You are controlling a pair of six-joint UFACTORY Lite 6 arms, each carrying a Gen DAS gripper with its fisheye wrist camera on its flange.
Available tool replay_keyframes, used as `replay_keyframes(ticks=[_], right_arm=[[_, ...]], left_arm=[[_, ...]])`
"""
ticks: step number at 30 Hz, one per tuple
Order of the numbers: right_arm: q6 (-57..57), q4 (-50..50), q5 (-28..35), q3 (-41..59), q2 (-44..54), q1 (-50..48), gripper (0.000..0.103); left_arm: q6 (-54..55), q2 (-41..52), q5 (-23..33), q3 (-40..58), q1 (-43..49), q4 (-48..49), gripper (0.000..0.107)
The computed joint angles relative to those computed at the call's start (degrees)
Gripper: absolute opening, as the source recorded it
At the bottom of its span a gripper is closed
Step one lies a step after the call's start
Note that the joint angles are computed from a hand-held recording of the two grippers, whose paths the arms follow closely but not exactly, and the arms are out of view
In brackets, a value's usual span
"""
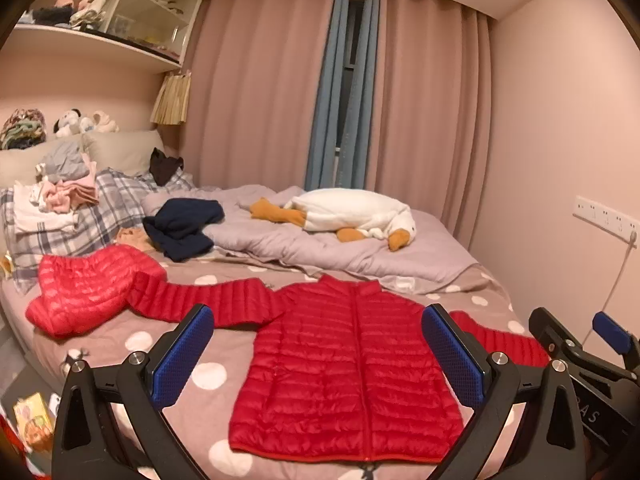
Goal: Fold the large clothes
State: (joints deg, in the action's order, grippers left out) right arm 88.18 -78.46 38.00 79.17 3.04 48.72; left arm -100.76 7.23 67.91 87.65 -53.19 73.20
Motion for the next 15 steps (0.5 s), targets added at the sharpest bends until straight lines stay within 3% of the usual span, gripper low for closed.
replay_keyframes(ticks=[15], right_arm=[[2.47, -0.96, -0.3, -1.93, -1.57, -0.45, 0.103]], left_arm=[[1.04, 0.94, 0.08, 1.71, -0.22, -0.44, 0.103]])
